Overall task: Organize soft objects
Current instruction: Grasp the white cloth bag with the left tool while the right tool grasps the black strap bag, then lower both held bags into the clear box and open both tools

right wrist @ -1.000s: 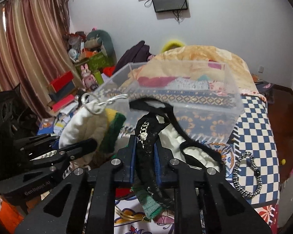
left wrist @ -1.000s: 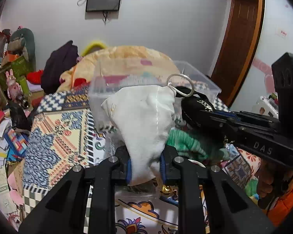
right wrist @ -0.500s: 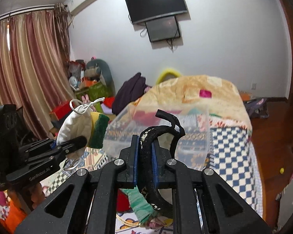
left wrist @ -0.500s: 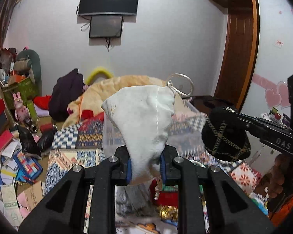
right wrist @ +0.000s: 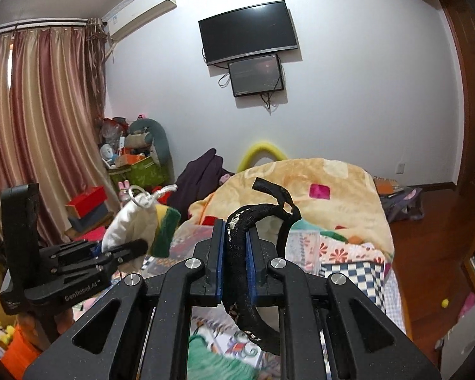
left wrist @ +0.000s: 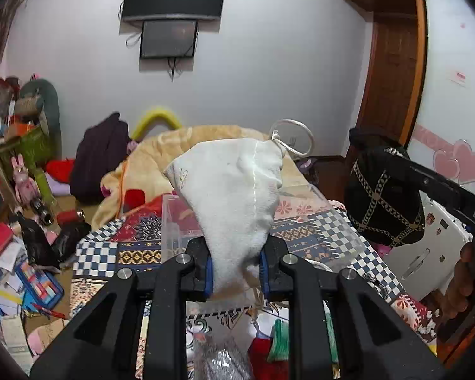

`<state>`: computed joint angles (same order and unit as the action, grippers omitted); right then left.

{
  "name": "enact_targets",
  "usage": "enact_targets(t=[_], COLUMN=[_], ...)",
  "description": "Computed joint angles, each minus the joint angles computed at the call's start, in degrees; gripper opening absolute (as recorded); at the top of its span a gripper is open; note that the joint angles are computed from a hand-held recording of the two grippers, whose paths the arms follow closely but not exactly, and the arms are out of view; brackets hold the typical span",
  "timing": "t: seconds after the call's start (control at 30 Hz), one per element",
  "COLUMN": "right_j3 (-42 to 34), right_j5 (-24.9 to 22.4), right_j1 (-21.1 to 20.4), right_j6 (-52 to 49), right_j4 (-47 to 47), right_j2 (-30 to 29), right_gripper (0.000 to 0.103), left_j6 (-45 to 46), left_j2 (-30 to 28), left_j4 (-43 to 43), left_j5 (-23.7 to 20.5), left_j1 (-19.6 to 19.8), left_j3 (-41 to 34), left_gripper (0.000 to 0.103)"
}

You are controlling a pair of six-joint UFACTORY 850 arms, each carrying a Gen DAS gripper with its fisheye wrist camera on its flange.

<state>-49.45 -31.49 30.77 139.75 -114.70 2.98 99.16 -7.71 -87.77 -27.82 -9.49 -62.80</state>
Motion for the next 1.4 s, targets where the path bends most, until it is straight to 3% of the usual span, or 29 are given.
enact_targets(t=[0.33,0.53,0.73,0.8,0.83,1.0,1.03,1.1,1.2,1.4], right_j3=[-5.66,-8.55,-10.06,-10.42,-10.37,-10.12,-9.99,-9.81,-8.32,-4.40], right_j5=[4.87,10.98,14.07,15.08,15.92,16.43,15.97,15.35,14.23,13.21], right_j1=[-3.05,-5.28,-6.06,-6.52,-6.74,-6.43,-6.09,-5.61,-4.79,-3.66], right_j6=[-5.94,-12.38,-23.56,-25.11,-25.97,-33.82,-35.20,-36.95,-33.34,-20.83], right_j4=[4.57,11.49,23.25,25.63,26.89,34.05,35.25,36.69,32.92,22.01], right_j2=[-7.27,-11.13,-13.46,-13.83,-13.81,-13.41,-13.22,-12.93,-11.51,-6.78], right_gripper=[0.011,0.011,0.011,0.011,0.011,0.014,0.015,0.029,0.043,0.045], left_j6=[-19.48,-32.55,-38.05,-40.18,-40.63,-35.30,-33.10,-30.57,-27.30,-18.21], left_j2=[-8.66,-13.20,-15.11,-15.65,-15.72,-13.66,-12.96,-11.99,-10.42,-6.31], left_j4=[20.46,33.81,39.79,41.77,42.19,38.21,36.32,34.32,31.43,20.79], left_j5=[4.56,4.28,4.30,3.43,3.18,6.04,6.19,5.76,5.11,2.80], left_j1=[-3.24,-4.48,-5.50,-5.55,-5.55,-5.65,-5.53,-5.18,-4.63,-2.81], left_j3=[-8.41,-12.84,-14.46,-15.02,-15.07,-12.36,-11.55,-10.63,-9.37,-6.21], left_gripper=[0.022,0.022,0.023,0.029,0.032,0.062,0.064,0.065,0.066,0.070])
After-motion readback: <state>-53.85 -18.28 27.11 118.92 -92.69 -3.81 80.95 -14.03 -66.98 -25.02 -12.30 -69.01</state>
